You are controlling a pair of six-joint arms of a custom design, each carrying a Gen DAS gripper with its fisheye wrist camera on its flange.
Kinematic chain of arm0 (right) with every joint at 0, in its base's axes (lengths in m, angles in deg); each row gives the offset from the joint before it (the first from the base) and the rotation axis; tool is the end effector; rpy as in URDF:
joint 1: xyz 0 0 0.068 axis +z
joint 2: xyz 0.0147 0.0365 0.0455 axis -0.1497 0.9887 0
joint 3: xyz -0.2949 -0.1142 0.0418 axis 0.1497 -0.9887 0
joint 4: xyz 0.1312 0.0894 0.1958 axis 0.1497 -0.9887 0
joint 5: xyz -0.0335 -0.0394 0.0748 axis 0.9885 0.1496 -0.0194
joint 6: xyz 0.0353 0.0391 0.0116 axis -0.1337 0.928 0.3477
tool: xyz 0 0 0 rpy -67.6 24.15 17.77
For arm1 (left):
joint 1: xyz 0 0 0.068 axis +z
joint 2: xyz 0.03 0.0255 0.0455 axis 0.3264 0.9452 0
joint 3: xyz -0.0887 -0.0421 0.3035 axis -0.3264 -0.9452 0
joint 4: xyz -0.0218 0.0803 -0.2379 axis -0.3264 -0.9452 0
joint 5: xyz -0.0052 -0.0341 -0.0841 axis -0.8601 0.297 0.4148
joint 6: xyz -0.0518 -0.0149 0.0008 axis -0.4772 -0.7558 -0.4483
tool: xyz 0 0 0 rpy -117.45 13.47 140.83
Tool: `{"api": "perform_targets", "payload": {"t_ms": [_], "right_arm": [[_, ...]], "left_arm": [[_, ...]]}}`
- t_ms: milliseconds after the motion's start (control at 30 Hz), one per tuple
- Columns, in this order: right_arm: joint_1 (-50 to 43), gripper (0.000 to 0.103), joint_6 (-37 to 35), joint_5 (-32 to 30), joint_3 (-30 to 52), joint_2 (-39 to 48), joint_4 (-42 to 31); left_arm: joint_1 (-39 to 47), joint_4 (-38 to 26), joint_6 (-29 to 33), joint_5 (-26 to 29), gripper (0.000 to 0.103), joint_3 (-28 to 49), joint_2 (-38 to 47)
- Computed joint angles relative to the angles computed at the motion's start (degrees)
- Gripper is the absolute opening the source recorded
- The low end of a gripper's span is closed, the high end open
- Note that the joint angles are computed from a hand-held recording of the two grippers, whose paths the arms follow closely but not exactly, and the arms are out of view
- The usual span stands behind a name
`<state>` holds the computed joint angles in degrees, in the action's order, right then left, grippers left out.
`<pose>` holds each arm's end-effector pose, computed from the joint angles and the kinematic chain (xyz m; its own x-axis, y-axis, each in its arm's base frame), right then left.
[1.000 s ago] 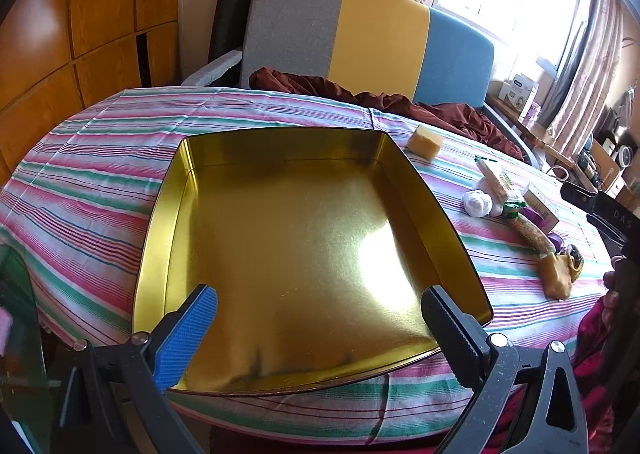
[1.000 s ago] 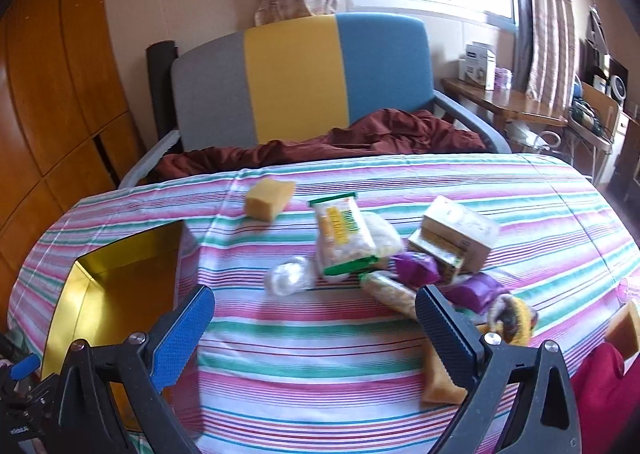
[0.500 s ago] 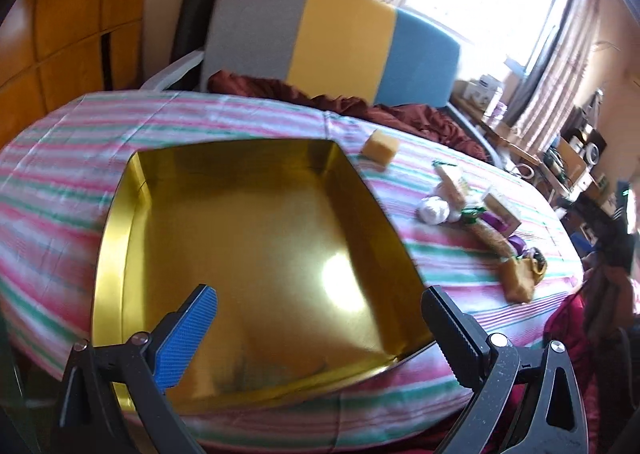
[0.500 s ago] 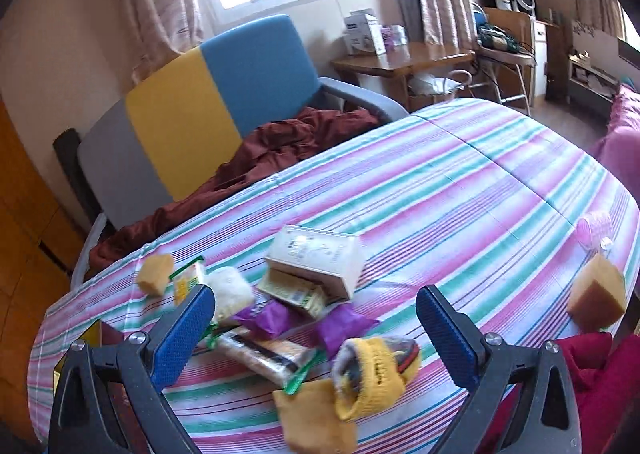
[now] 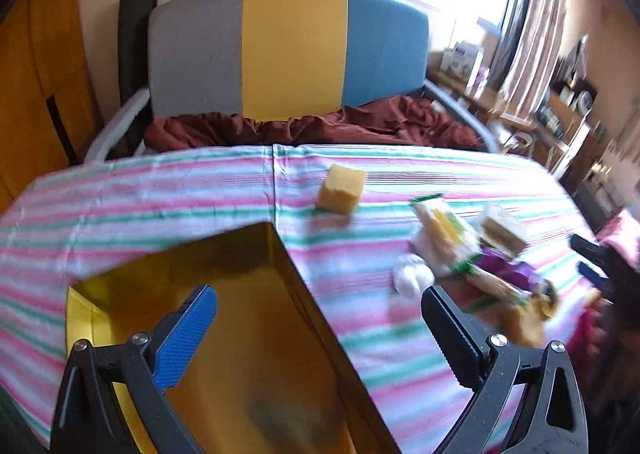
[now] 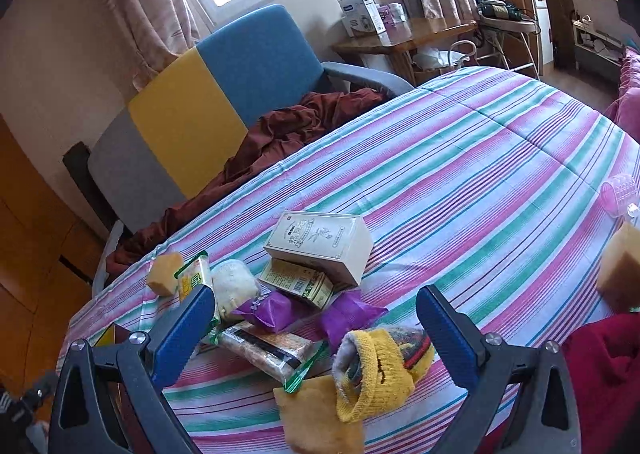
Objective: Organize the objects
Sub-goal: 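Move the left tool toward the yellow sponge on the cloth, then grasp the yellow sponge with the left tool while the right tool grasps the WEIDAN cracker packet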
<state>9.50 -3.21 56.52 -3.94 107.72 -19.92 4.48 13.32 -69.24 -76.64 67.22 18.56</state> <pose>0.3423 0.1204 0.1158 -0.7686 0.1237 -0.6277 -0.1935 0.8902 0.4124 0.2578 -0.0567 0.1455 -0.7222 -0.2549 -0.6430 -0.2729 0.9592 -0.0737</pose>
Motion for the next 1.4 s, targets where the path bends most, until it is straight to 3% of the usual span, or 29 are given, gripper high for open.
{"api": "perform_targets", "payload": {"t_ms": [400, 667, 800, 833, 900, 1167, 1400], "right_arm": [[3.5, 0.103, -6.6, -3.0, 3.2, 1.1, -5.2], [5.5, 0.103, -10.9, -2.8, 5.0, 1.9, -8.5], [5.3, 0.103, -10.8, -3.2, 5.8, 2.2, -9.7], [5.2, 0.103, -10.7, -3.3, 6.0, 2.3, -9.9], [5.4, 0.103, -10.7, -2.7, 6.5, 2.6, -10.7], [8.3, 0.102, -14.0, 0.6, 11.0, 4.9, -17.7], [14.6, 0.093, -17.7, 4.3, 24.5, 9.6, -26.7]], "left_arm": [[4.8, -10.5, 12.3, 0.3, 0.103, 29.7, 24.5], [6.5, -21.5, 15.6, 0.0, 0.096, 49.0, 38.9], [7.2, -26.0, 15.9, -0.2, 0.086, 56.7, 44.5], [7.4, -27.0, 15.9, -0.1, 0.071, 58.3, 45.8], [8.3, -27.3, 15.3, 4.6, 0.054, 58.8, 46.4], [8.0, -14.2, 13.8, 6.0, 0.052, 41.5, 36.5], [8.6, -5.1, 11.1, 8.6, 0.053, 24.0, 23.7]]}}
